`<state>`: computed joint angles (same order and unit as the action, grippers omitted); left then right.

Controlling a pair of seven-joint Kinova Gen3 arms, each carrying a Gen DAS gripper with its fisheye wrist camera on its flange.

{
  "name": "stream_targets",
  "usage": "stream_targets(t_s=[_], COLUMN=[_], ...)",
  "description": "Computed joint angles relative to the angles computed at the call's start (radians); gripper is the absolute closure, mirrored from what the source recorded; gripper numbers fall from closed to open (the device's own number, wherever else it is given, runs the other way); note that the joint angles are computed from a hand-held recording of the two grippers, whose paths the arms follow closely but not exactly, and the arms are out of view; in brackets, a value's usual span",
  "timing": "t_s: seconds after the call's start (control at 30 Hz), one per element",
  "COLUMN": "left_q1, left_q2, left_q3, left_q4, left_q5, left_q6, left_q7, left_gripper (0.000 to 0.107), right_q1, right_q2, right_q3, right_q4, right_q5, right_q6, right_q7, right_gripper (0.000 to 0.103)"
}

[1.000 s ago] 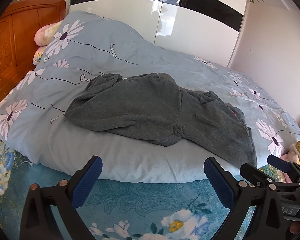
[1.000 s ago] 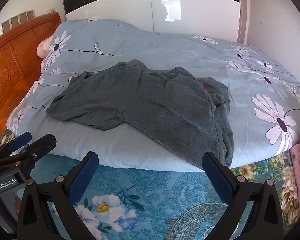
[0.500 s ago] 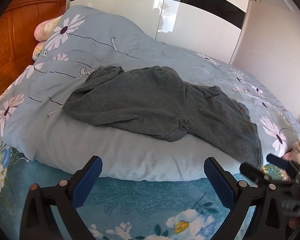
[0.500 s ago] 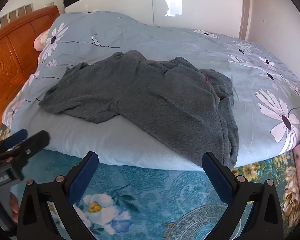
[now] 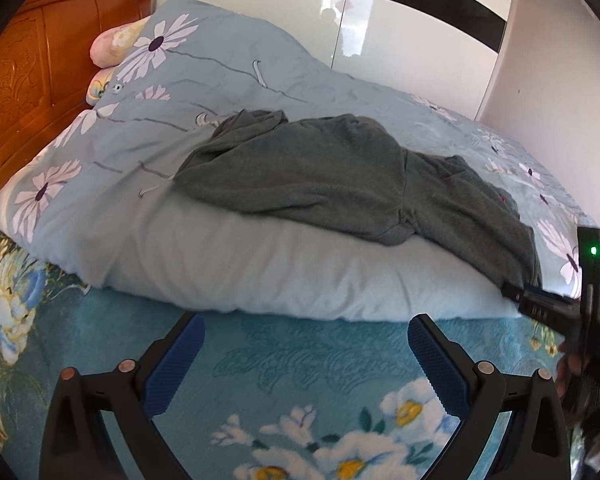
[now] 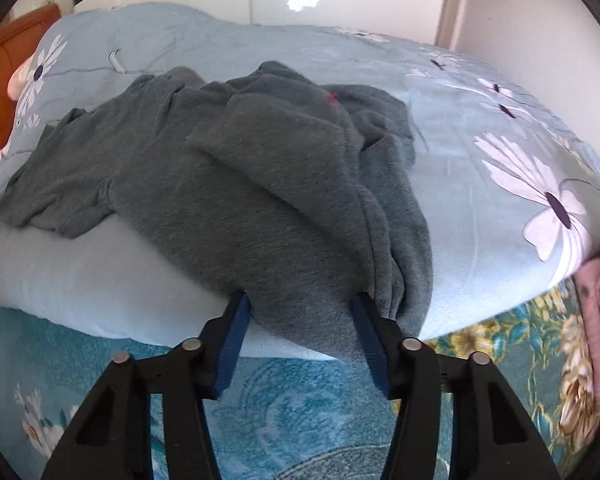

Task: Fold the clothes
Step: 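Grasp the hem of the dark-grey sweatshirt with the right tool, then pull the sweatshirt off the duvet onto the teal blanket with the right tool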

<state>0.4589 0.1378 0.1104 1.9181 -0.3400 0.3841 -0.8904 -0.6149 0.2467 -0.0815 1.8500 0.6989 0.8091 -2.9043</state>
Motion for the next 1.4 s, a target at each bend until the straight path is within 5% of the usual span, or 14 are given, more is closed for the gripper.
stream_targets(t_s=[0.03,0.07,0.47,0.7,0.8,1.0,1.1,1.3,1.4], left_q1=[-0.001,-0.002,-0.074,-0.128,-0.146,-0.181,-0.198,-0.243,-0.252], left_q2=[-0.006,-0.012,-0.189,-0.375,-0.455,-0.581,-0.619,-0.644,-0.628], left_q3=[0.002,0.003,0.083,0.079,0.075,0.082,0.089,0.131,0.148], left_q4=[0.006,0.011,0.061,0.111,0.134,0.185,0.198,0.214,0.235], left_q5=[0.004,0.005,0.147,0.301,0.349,0.418,0.437,0.432,0.429], left_q6=[0.005,0.01,0.111,0.199,0.251,0.35,0.389,0.394,0.363], left_q7=[-0.003,-0.004,-0.123,-0.225,-0.262,-0.297,-0.303,-0.304,-0.303], left_gripper=[0.004,0.004,0.004,0.004,0.004,0.004,0.004,0.004,0.004], right_q1=[-0.006,-0.015,0.095,0.063,0.04,-0.021,-0.021,0.11,0.189], right_q2=[-0.012,-0.024,-0.315,-0.486,-0.537,-0.493,-0.518,-0.573,-0.556], right_q3=[0.011,0.022,-0.138,-0.279,-0.348,-0.587,-0.598,-0.495,-0.431], right_q4=[0.004,0.011,0.086,0.129,0.151,0.096,0.112,0.199,0.247], right_q5=[-0.007,-0.002,-0.165,-0.376,-0.482,-0.507,-0.478,-0.424,-0.413], right_q6=[-0.014,-0.028,-0.177,-0.107,-0.084,0.101,0.126,0.002,-0.095], right_q7=[0.013,0.01,0.164,0.238,0.255,0.166,0.08,0.023,0.006], right_gripper=[0.088,0.093,0.095,0.095,0.103,0.103,0.103,0.101,0.073])
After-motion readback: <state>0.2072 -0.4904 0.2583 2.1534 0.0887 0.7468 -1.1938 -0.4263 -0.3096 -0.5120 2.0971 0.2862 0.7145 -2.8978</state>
